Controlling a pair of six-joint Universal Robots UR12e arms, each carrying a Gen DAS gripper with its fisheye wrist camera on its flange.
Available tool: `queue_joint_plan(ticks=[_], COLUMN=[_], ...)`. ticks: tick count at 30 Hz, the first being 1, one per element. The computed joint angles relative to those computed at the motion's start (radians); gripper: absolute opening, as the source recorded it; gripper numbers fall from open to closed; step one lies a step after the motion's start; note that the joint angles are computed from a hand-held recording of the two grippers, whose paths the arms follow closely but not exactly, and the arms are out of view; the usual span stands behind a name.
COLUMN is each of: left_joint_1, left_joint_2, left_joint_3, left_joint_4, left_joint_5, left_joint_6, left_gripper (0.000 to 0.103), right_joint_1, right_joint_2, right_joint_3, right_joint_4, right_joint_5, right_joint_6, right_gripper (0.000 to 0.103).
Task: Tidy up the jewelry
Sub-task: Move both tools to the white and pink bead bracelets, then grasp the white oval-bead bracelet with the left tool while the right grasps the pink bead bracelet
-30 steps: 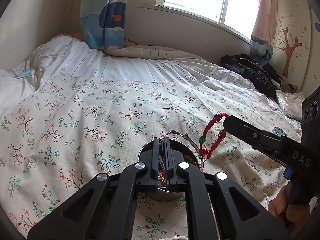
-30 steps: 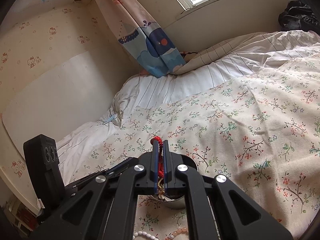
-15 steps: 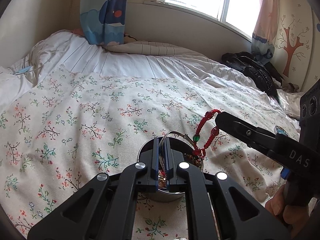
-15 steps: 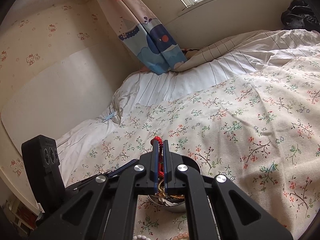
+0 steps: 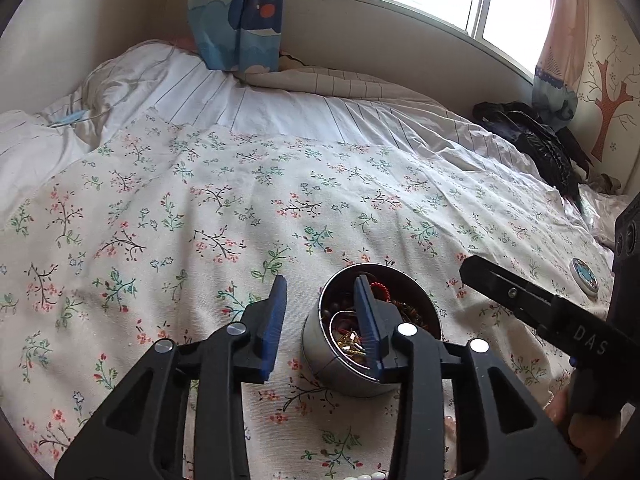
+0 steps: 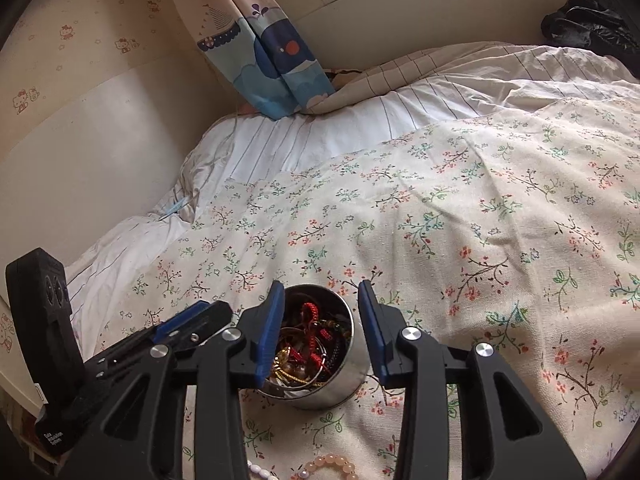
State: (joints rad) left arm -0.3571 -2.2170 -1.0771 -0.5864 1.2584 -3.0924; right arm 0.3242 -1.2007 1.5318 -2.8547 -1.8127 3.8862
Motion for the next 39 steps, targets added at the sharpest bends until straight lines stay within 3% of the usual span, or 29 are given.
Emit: queue_joint_plan(ticks=[5, 10, 16, 20, 23, 25, 27, 28, 30, 32, 39], left_joint_1=[0.021, 0.024, -0.004, -0.024, -0.034, -0.036, -0.042, -0.044, -0.042, -0.028, 0.045], left_joint_2=[0.042, 0.098, 0.150, 0.142, 0.142, 0.145, 0.152, 0.157, 0.164, 0.161, 0.180], left_joint_3=[-0.053, -0.130, -0.215, -0.206, -0.213, -0.217, -0.226, -0.232, -0.238, -0.224, -0.241], left_joint_4=[-0.045, -0.091, -0.135, -0.203, -0.218, -0.233, -0.231, -0.231, -0.228, -0.254, -0.186], left_joint_5=[-0.025, -0.022, 0.070, 0.148, 0.190, 0.175, 0.175, 0.172, 0.158, 0.101, -0.209], left_joint_6=[0.010, 0.140, 0.359, 0.421, 0.447, 0.470, 0.493, 0.503, 0.485, 0.435, 0.232], left_gripper=[0.053, 0.053, 0.053, 0.053, 0.052, 0.037, 0.013, 0.007, 0.007, 0.007, 0.007], right_joint_1=[0.010, 0.028, 0.051, 0.062, 0.078, 0.083, 0.077, 0.070, 0.055, 0.048, 0.046], right_joint_2=[-0.043, -0.069, -0.058, -0.033, -0.006, -0.003, -0.016, -0.031, -0.062, -0.085, -0.115], right_joint_3=[0.035, 0.062, 0.040, -0.002, -0.049, -0.056, -0.032, -0.005, 0.056, 0.106, 0.199], right_joint_4=[0.126, 0.187, 0.281, 0.393, 0.514, 0.520, 0.486, 0.438, 0.318, 0.207, -0.125], right_joint_5=[0.019, 0.046, 0.058, 0.048, 0.000, -0.008, 0.014, 0.042, 0.093, 0.122, 0.151], right_joint_6=[0.043, 0.057, 0.020, -0.021, -0.079, -0.096, -0.066, -0.033, 0.040, 0.103, 0.185], right_gripper=[0.041, 0.041, 0.041, 0.041, 0.036, 0.013, 0.009, 0.009, 0.009, 0.009, 0.009])
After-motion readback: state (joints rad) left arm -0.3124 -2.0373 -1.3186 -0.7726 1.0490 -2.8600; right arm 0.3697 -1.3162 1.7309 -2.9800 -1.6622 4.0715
